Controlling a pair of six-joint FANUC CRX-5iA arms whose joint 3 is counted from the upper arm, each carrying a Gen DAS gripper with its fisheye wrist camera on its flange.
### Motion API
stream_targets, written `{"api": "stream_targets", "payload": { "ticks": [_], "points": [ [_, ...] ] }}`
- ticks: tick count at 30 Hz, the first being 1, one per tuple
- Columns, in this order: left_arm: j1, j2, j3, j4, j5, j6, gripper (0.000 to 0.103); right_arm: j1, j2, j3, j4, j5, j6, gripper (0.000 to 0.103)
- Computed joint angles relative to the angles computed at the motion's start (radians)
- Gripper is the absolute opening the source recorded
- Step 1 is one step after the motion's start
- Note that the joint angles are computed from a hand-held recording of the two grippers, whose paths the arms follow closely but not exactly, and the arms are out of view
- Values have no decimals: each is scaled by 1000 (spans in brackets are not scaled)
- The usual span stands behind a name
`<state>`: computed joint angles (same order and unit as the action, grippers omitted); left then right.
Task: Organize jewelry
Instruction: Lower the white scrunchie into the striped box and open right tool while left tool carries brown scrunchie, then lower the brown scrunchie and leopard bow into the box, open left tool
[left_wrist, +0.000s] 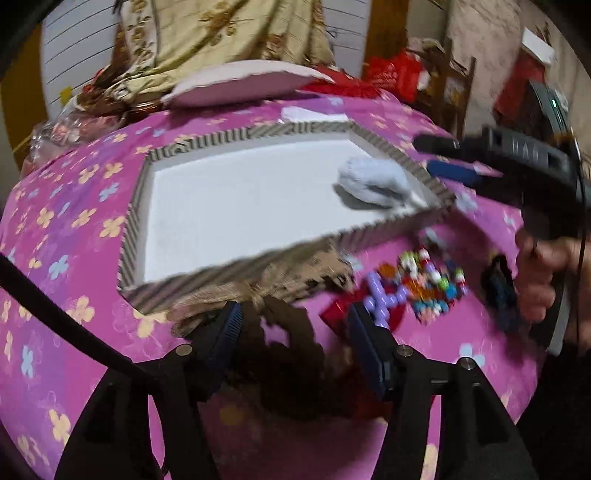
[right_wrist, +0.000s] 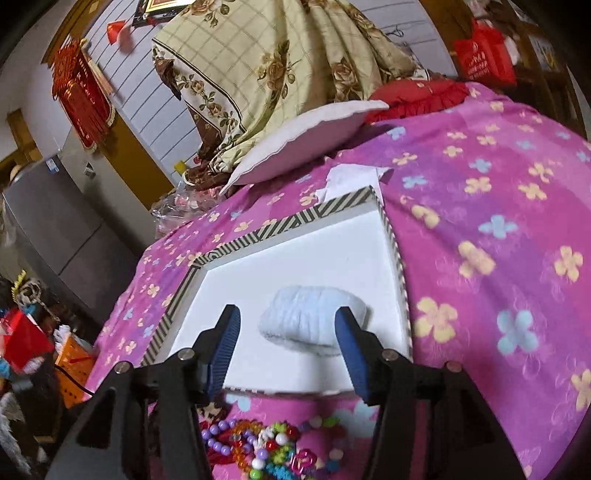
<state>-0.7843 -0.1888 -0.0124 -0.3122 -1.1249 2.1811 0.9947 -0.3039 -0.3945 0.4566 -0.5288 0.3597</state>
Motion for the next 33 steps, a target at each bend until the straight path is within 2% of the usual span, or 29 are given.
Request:
{"api": "stream_targets", "payload": {
  "ticks": [6,10,11,12,13,16,17,19,22,25,29,33],
  "points": [
    [39,29,1,45,-73,31,65,9,-21,-16,22,0,-2,57],
    [35,21,-4,30,-70,46,65,15,-32,-23,25,-11,-8,57],
    [35,16,-9,30,-63,54,60,18,-38,-31,39,-13,-23,57],
    [37,5,-19,32,-50,64,43,21,-43,-36,47,-14,-30,57],
    [61,-17,-48,76,-14,48,35,21,-47,-40,49,-16,-30,57],
    [68,-71,-76,84,49,61,24,28,-63,-58,85,-20,-65,57],
    [75,-88,-87,94,73,57,23,30,-72,-69,102,-18,-86,57],
    [110,-150,-124,143,147,35,16,35,-85,-82,122,-19,-113,57],
    [202,-212,-182,282,242,-48,15,36,-99,-95,135,-23,-137,57],
    [270,-215,-188,364,282,-106,15,33,-103,-98,141,-23,-139,57],
    [302,-171,-146,373,311,-130,15,27,-108,-106,159,-15,-163,57],
    [308,-104,-87,275,319,-42,16,22,-108,-108,164,-18,-166,57]
  ]
}}
